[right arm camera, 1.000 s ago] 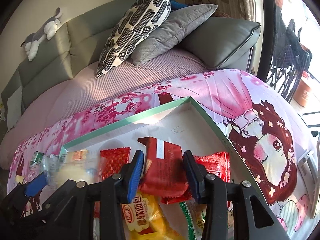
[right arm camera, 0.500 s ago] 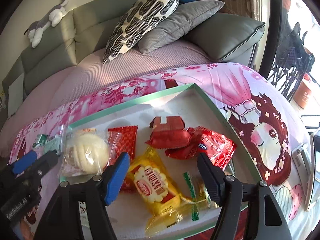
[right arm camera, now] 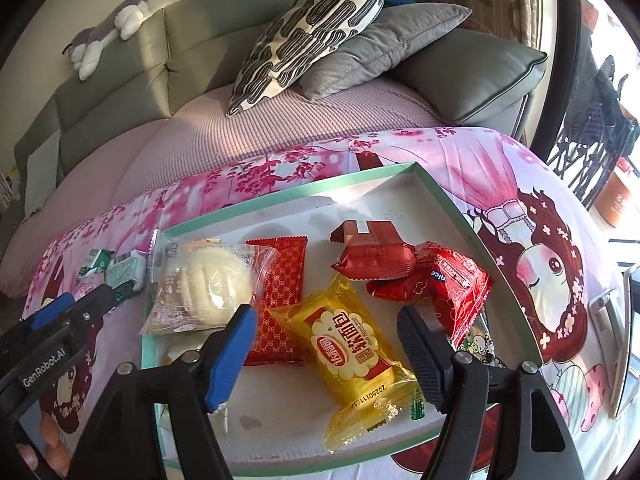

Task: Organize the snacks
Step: 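Withdraw both open grippers from the tray, then move the left gripper to the round pale bun while the right approaches the green square packet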

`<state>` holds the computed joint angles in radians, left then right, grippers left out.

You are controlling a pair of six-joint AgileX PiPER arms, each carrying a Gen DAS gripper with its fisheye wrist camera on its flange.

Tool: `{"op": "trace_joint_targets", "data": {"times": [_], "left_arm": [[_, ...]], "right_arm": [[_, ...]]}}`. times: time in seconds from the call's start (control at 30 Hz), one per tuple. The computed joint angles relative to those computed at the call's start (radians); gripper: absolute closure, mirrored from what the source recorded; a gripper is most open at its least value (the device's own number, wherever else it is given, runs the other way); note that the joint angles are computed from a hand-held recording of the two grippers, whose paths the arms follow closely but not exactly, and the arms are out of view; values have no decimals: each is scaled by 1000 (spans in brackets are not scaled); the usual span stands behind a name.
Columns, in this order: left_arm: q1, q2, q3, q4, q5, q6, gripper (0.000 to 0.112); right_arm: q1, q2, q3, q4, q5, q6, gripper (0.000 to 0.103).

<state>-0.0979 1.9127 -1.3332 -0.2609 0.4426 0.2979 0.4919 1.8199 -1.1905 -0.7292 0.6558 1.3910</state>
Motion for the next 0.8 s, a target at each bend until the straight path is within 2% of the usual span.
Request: {"op": "trace_joint_targets", "data": {"times": [0.07, 0.13, 0.3, 0.33, 0.37, 0.4, 0.53, 0.7, 0.8], "left_arm": [[-1, 2, 5, 19, -13, -23, 17], [0, -2, 21, 27, -37, -30, 17], [10, -2, 35, 37, -64, -46, 17], [13, -2, 38, 36, -68, -47, 17], [16, -2, 41, 35, -73, -48, 17], [19, -2, 44, 28, -79, -42, 17], [27, -2, 53, 16, -92, -29, 17], [45, -13, 77, -106, -117, 88, 17], [51, -21, 90, -129, -135, 114, 17]], "right_arm": [[1, 5, -3, 5, -2, -7, 20], [4, 9, -4, -1, -7, -8, 15], [13, 17, -8, -4, -12, -17, 14], [15, 18, -9, -8, -11, -16, 12], [18, 20, -10, -14, -9, -10, 3], [21, 18, -5, -30, -11, 5, 0], [29, 9, 11, -75, -25, 45, 0], [42, 8, 18, -136, -33, 97, 0], [52, 4, 24, -175, -60, 129, 0]]}}
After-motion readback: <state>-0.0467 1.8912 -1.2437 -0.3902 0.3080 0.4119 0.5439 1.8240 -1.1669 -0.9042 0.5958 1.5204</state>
